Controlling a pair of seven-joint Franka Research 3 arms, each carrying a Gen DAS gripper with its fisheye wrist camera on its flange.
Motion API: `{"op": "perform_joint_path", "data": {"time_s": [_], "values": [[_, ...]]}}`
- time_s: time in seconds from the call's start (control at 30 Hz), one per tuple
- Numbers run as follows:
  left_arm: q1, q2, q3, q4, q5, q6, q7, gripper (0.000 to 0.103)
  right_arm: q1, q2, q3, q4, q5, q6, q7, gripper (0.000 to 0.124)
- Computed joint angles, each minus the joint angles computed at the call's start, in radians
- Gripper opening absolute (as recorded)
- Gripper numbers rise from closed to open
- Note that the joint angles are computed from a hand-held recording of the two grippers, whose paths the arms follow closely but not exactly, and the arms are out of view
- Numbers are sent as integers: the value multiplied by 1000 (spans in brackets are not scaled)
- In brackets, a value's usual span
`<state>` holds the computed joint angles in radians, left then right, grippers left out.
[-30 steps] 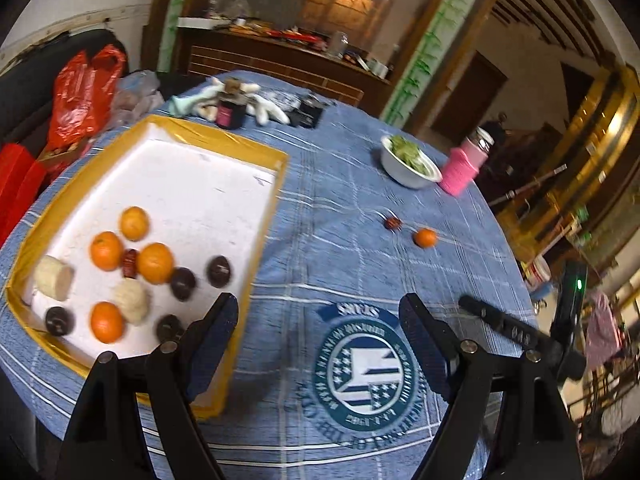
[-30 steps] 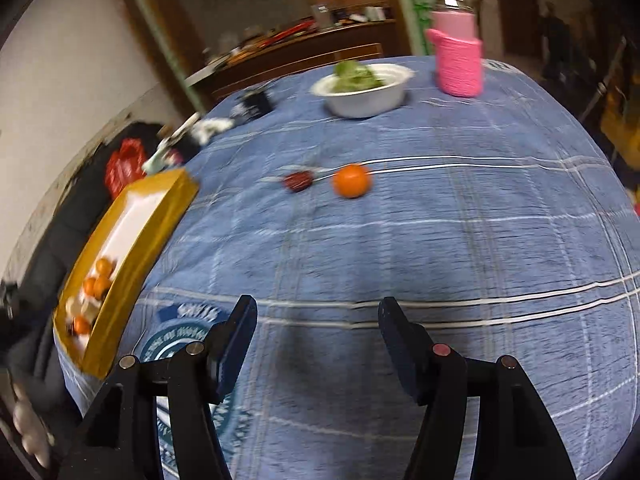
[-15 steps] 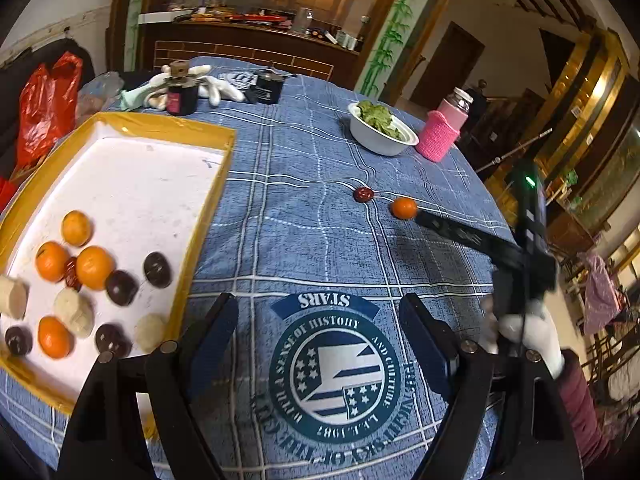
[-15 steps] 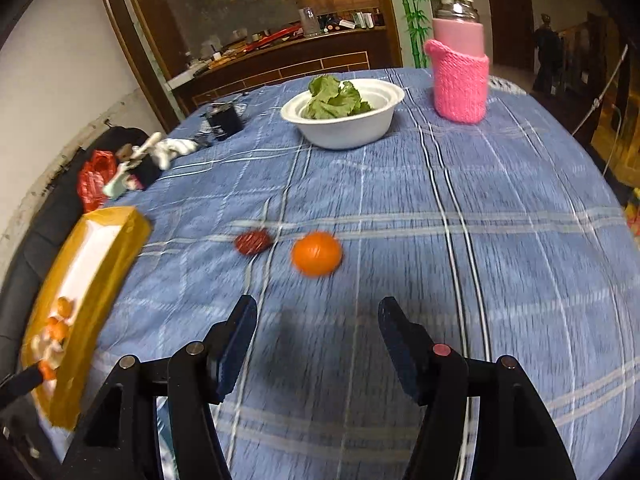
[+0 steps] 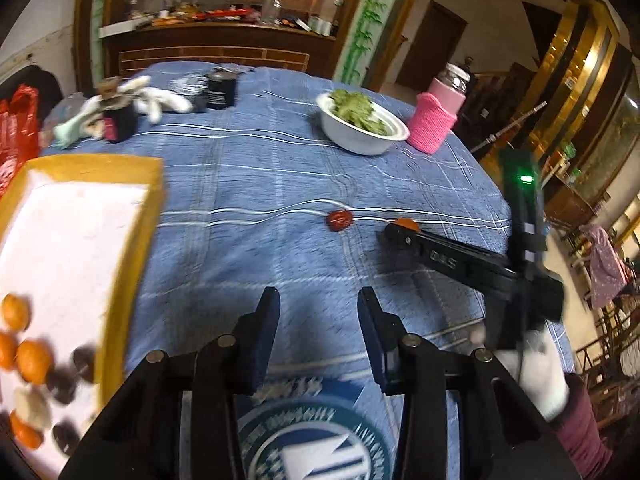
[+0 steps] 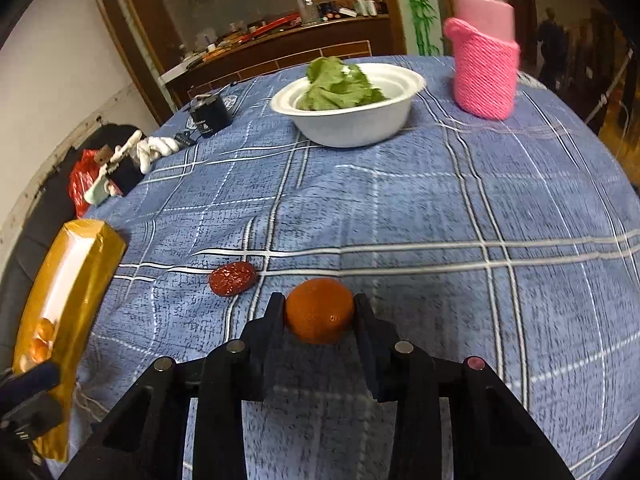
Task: Organize fruits
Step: 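Grasp the tangerine with the right gripper while the left grasps the red date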
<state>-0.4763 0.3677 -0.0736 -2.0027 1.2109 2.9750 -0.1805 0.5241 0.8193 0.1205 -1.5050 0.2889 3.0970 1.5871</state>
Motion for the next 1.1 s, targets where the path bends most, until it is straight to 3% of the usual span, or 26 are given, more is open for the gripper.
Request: {"op": "perform_joint_path", "data": {"time_s": [0.13,0.2,0.3,0.43,0.57,0.67,0.73,0.93,0.97,1.1], "values": [[36,124,-54,135,-163,-6,240,39,-135,-36,157,-76,53,57,-66,37],[52,195,-83,217,-251,-41,364,37,-170,-41,198,-91,67,76,-92,37],[46,272,-89,319,-340,-96,477,33,-201,-43,230,-97,83,80,-117,37],[3,351,-45,432,-396,-142,558,32,-214,-41,236,-89,107,72,-125,37],[-83,379,50,492,-388,-207,562,33,-235,-37,251,-82,133,63,-132,37],[-131,373,101,491,-350,-249,535,16,-227,-38,243,-81,141,67,-136,37],[-128,361,99,470,-337,-239,525,10,-219,-40,237,-81,142,66,-138,37],[-125,270,121,342,-266,-156,385,8,-181,-46,196,-86,142,75,-126,37],[-122,257,122,326,-250,-138,366,0,-179,-47,193,-86,141,79,-124,37],[-123,205,121,269,-182,-111,309,0,-211,-51,231,-103,138,107,-133,37]]}}
